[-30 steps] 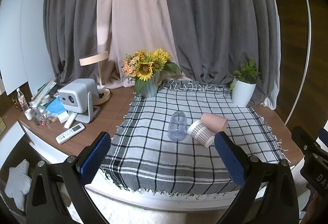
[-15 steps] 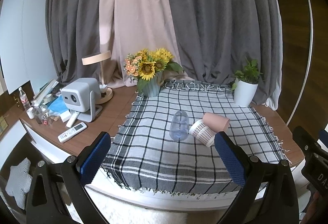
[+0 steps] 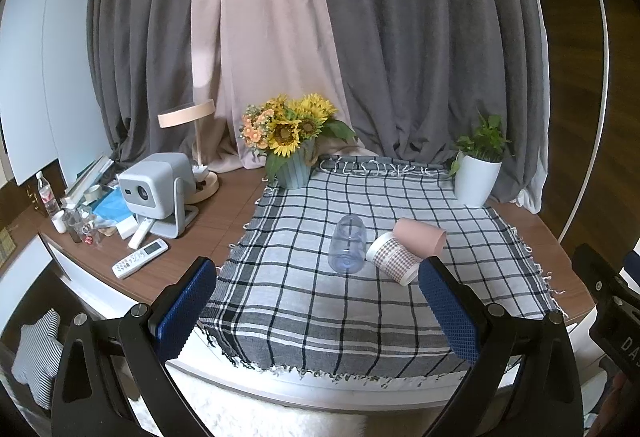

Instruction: Flip cup upside down

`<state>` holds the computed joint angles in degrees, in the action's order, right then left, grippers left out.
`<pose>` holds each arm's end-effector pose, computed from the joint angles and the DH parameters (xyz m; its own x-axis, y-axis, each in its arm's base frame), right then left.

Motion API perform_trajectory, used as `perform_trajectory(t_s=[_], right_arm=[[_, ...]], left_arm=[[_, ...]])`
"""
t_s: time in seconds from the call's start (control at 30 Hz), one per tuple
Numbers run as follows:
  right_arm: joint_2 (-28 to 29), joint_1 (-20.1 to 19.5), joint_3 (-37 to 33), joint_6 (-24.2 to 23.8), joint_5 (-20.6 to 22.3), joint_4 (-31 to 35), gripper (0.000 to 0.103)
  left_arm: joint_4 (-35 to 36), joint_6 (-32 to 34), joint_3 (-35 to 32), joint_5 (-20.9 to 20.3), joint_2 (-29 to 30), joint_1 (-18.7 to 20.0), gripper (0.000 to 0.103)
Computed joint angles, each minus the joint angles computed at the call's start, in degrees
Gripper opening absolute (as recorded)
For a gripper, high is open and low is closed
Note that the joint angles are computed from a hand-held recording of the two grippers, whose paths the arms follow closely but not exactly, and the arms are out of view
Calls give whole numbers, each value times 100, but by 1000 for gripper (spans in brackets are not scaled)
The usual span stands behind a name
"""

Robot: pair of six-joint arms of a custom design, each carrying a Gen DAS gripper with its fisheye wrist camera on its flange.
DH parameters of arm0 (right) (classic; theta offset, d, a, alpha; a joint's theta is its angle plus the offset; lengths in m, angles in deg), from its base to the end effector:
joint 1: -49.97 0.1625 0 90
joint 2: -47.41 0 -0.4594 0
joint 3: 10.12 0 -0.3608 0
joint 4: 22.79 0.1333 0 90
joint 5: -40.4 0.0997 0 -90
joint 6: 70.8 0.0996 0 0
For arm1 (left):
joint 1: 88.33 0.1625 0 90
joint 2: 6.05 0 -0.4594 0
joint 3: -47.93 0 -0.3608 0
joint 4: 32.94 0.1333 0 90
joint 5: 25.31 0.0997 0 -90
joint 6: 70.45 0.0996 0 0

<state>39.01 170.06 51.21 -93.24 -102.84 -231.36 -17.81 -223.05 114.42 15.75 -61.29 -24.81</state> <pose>0.4310 -0.6371 0.0080 -0.7379 0.1701 0.6532 -0.5285 0.4564 -0.7159 -0.0944 -0.6569 0.3511 -0.6982 -0.0938 -0.7097 0.5851 0.4966 -0.6412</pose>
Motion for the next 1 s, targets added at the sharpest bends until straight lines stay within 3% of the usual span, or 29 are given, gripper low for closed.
perform_trajectory(t_s=[1.0], right_arm=[[-16, -7, 6, 42, 28, 54, 98]], left_arm=[[-38, -33, 37, -123, 30, -21, 103]])
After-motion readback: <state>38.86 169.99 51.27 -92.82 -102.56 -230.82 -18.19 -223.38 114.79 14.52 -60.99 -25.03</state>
